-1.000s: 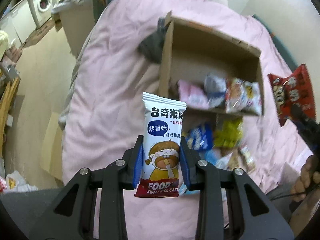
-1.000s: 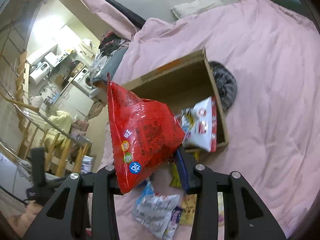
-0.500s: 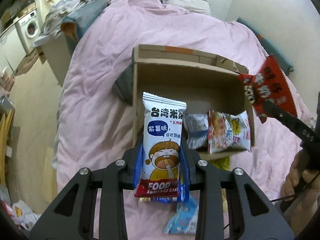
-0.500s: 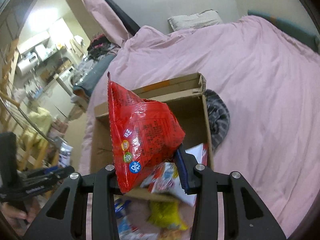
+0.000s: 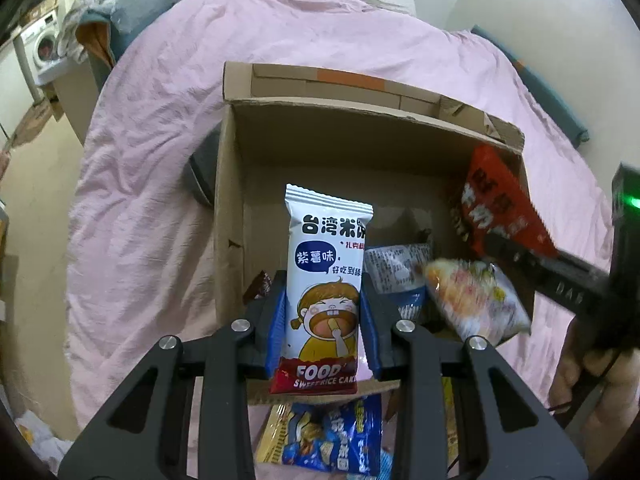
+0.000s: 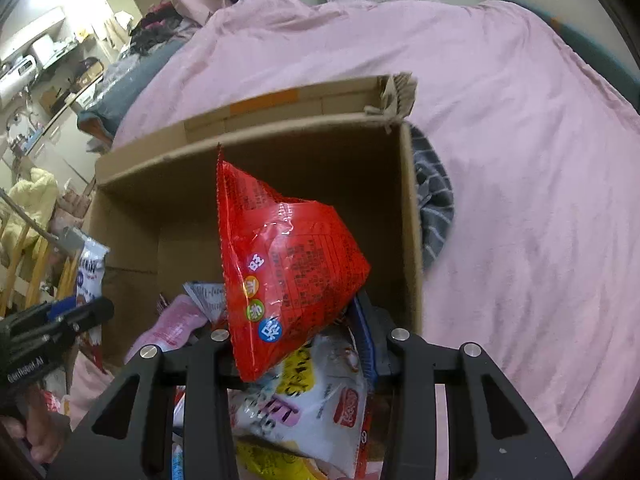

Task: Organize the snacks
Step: 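Carry both snacks over the box and open both tools to drop them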

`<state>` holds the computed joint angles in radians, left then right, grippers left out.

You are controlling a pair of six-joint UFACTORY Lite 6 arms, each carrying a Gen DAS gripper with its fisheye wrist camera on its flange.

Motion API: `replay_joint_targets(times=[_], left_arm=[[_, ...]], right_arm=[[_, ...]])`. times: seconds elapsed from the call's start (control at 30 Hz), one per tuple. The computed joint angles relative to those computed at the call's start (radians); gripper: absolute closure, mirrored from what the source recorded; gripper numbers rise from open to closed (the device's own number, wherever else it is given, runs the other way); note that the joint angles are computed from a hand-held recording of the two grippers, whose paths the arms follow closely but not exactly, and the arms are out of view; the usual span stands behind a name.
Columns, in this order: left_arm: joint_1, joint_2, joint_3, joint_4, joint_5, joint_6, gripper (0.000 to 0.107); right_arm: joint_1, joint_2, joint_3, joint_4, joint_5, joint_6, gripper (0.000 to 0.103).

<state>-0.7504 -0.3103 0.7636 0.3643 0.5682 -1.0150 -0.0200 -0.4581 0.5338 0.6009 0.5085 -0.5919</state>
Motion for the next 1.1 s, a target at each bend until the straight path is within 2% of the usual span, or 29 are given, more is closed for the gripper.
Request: replay_joint_targets(times=[0.07, 0.3, 0.4, 0.43, 0.47, 0.5, 0.53, 0.57, 0.7, 0.93, 1.1], left_arm=[[0.023, -0.007, -0.02, -0.002, -0.03, -0.011, 0.078], [0.057, 0.023, -0.019, -0.057, -0.079, 0.034, 0.078], [0.067, 0.032, -0.006, -0.084, -0.089, 0.066, 0.078], [0.067, 0.035, 0.0, -0.075, -0.09, 0.06, 0.078], [0.064, 0.034, 0.006, -0.054, -0.09, 0.041, 0.078], [0.066, 0.033, 0.008, -0.048, -0.093, 0.034, 0.078], [0.069, 0.028, 0.008, -0.047, -0.099, 0.03, 0.078], [0.072, 0.027, 0.007, -0.057, -0.103, 0.036, 0.078], [0.065, 0.029, 0.008, -0.043, -0.101, 0.03, 0.078], [0.072, 0.024, -0.002, -0.056, -0.1, 0.025, 0.077], [0.065, 0.011, -0.01, -0.013, -0.096, -0.02, 0.077]], right_arm=[[0.03, -0.03, -0.011, -0.07, -0.023, 0.063, 0.063], [0.044, -0.047, -0.017, -0.1, -0.04, 0.074, 0.06], [0.032, -0.048, -0.012, -0.065, -0.048, 0.044, 0.06], [0.02, -0.057, -0.01, -0.004, -0.037, -0.016, 0.059], [0.0, -0.072, -0.009, 0.059, -0.018, -0.083, 0.054], [-0.004, -0.076, -0.007, 0.089, -0.014, -0.107, 0.041], [-0.02, -0.1, -0.013, 0.131, 0.0, -0.144, 0.032], [-0.045, -0.122, -0.018, 0.188, 0.019, -0.196, 0.031], [-0.096, -0.139, -0.016, 0.238, 0.056, -0.244, 0.031], [-0.241, -0.061, 0.009, 0.325, 0.153, -0.327, 0.031], [-0.25, -0.048, 0.018, 0.326, 0.158, -0.328, 0.031]])
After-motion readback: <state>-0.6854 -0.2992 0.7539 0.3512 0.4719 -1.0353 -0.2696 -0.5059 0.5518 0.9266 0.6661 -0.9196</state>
